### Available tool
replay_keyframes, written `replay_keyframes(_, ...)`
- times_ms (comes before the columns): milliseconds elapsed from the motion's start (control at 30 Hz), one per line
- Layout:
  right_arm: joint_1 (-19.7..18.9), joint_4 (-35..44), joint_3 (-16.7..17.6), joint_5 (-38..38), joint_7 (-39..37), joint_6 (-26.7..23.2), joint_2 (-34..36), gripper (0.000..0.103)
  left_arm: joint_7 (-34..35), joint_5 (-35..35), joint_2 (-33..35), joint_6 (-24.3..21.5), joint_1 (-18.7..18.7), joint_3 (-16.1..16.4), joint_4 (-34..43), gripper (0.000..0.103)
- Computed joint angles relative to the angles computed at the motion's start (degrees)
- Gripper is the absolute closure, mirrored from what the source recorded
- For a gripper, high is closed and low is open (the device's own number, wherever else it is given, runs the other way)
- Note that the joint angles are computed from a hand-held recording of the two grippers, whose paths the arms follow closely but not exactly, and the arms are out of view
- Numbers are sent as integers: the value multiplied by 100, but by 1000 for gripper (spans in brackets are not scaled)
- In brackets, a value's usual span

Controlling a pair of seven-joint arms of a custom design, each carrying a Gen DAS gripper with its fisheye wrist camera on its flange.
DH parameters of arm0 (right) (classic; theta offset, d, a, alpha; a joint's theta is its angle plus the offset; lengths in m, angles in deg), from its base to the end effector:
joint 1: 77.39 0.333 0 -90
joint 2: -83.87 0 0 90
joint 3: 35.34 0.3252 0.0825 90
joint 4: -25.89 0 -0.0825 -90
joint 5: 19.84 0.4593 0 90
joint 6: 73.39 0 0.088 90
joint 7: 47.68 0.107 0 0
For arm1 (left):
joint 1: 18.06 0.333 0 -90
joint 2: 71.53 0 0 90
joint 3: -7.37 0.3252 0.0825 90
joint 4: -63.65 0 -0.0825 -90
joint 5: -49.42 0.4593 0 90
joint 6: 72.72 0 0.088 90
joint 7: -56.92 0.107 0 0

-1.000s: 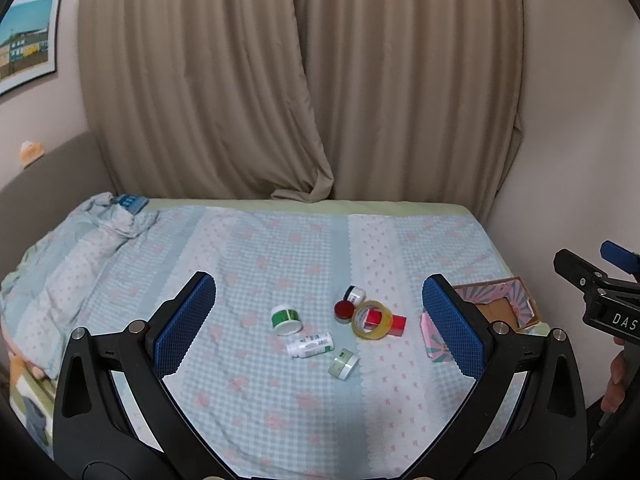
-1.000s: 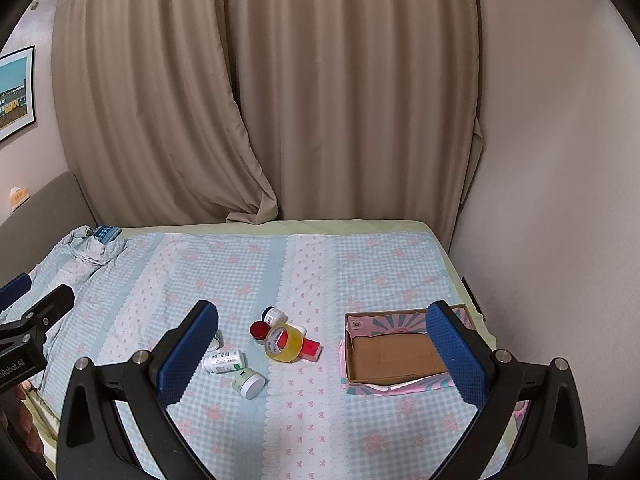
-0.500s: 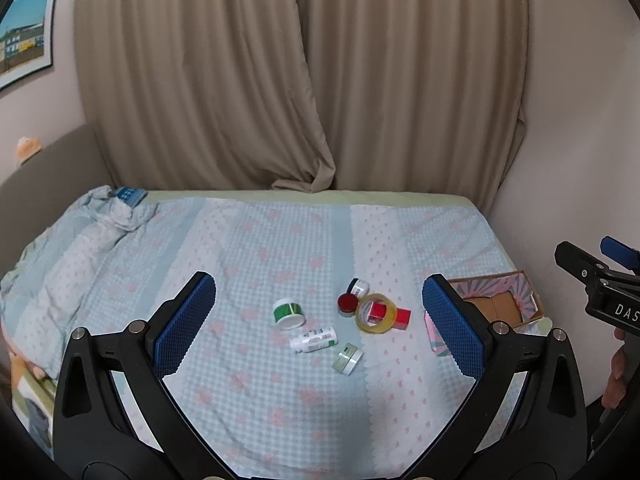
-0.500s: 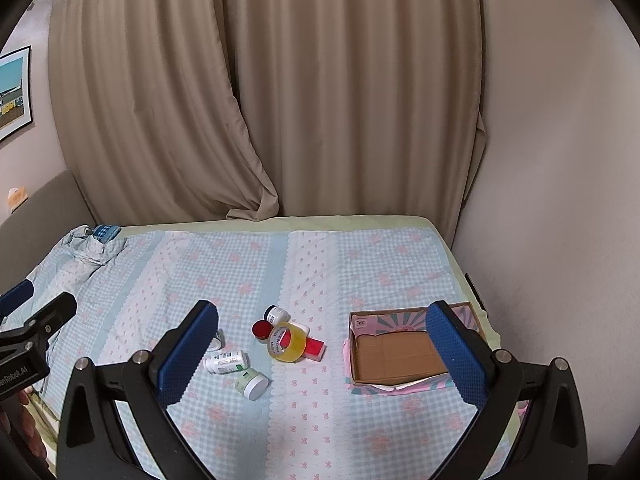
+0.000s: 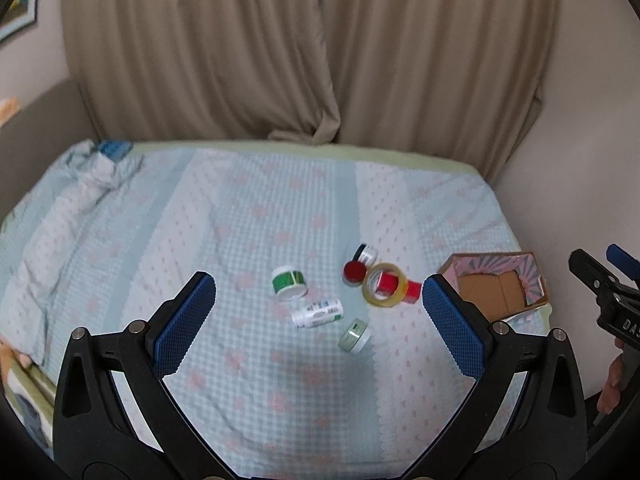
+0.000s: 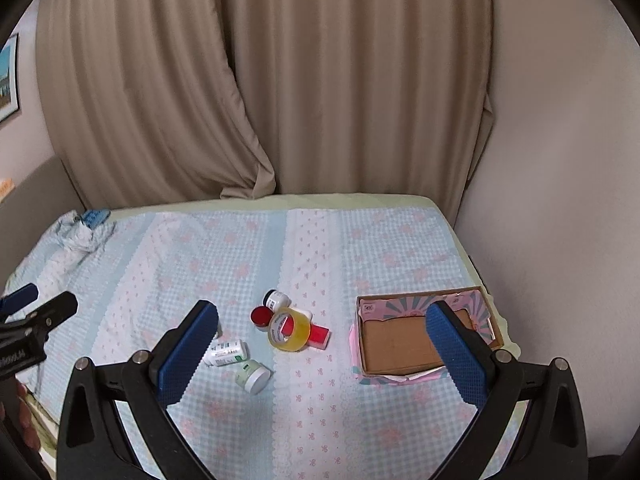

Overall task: Organize rigid objects
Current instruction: 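Grasp the green-label jar with left gripper while right gripper grasps the yellow tape roll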

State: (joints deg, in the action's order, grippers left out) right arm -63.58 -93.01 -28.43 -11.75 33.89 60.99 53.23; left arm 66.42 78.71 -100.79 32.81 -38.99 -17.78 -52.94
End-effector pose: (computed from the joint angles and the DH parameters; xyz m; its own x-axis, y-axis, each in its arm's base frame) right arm 0.4626 0.1949 0.7382 0.4356 -0.8997 0.0262 -0.6159 -0.3192 -0.7203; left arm 0.3410 -0.3660 0.6771 0.4872 -0.8682 0.0945 -0.6013 -0.4119 -0.6847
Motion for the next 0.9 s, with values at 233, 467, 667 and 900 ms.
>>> replay_keyframes(233, 227, -95, 23, -95, -585, 427, 541, 0, 300, -630, -178, 1012, 76, 653, -1059, 0)
replay_keyframes(467, 491, -108, -152, 44, -2054, 638, 1306, 0, 404, -954, 306, 1864, 456, 924, -1512, 0)
replay_keyframes(667, 576, 19, -206, 136, -3530, 808, 2179, 0, 814, -1334, 1215, 2634, 736, 1245, -1534, 0)
replay_keyframes(900, 580, 369, -143, 251, -5087, 885, 3266, 0, 1406, -2017, 2330, 3337, 990, 1467, -1339, 1)
